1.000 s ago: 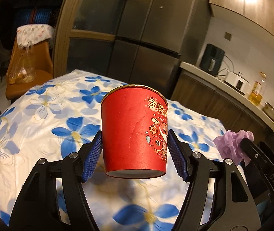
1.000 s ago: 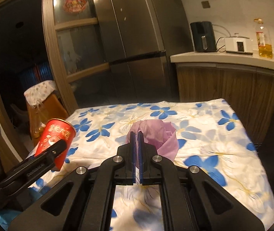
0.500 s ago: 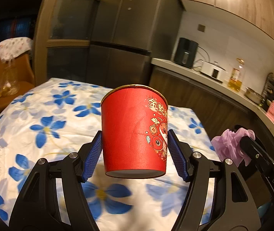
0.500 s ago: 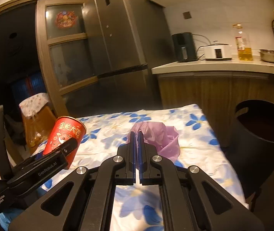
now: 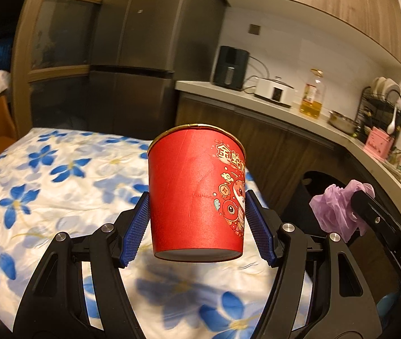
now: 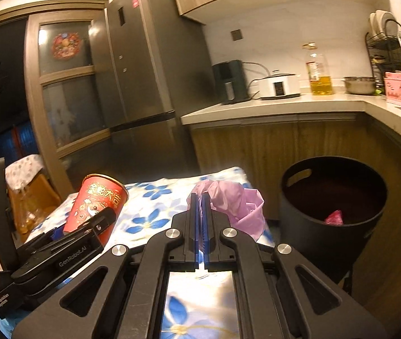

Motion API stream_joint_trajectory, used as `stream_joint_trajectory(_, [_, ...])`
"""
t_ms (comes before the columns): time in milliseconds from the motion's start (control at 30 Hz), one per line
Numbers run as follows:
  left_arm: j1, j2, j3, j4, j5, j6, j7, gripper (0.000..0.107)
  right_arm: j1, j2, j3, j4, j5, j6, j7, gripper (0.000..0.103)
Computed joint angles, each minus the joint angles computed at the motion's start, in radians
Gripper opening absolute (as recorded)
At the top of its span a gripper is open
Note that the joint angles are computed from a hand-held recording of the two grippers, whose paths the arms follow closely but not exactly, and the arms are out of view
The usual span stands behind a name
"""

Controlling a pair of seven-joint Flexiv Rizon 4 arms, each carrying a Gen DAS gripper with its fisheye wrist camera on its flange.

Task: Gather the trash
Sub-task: 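Carry the red cup and purple glove over the black bin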

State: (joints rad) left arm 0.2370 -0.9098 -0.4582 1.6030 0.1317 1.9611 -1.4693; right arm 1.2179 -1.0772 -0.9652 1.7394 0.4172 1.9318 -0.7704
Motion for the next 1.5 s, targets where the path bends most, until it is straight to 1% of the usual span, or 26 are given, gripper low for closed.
stream_joint_trajectory(100, [-0.012, -0.015, -0.024, -0.034, 0.009, -0.02, 0.015, 0.065, 0.009, -0.014, -0.038, 0.018, 0.018, -0.012, 0.013, 0.003])
stream_joint_trajectory(267, [-0.039, -0.049, -0.067, -0.101, 0.013, -0.055, 0.062, 0.065, 0.013, -0.041, -0.103, 0.044, 0.013, -0.036, 0.053, 0.003])
stream_joint_trajectory(400, [-0.057, -0.084, -0.122, -0.159, 0.008, -0.094, 0.112, 0.065, 0.006, -0.057, -0.141, 0.063, -0.005, -0.052, 0.088, 0.003])
stream_joint_trajectory(700, [-0.121, -0.172, -0.21, -0.29, -0.033, -0.153, 0.237, 0.065, -0.02, -0.072, -0.184, 0.099, -0.042, -0.069, 0.153, 0.003])
stream_joint_trajectory(933, [-0.174, -0.246, -0.273, -0.396, -0.082, -0.209, 0.355, 0.065, -0.055, -0.072, -0.196, 0.108, -0.057, -0.076, 0.185, 0.003])
stream_joint_trajectory(1133, [-0.221, -0.297, -0.303, -0.472, -0.135, -0.246, 0.464, 0.065, -0.103, -0.061, -0.173, 0.098, -0.071, -0.076, 0.2, 0.003])
stream_joint_trajectory(1500, [-0.292, -0.352, -0.31, -0.58, -0.26, -0.311, 0.62, 0.065, -0.171, -0.052, -0.127, 0.058, -0.101, -0.078, 0.197, 0.003])
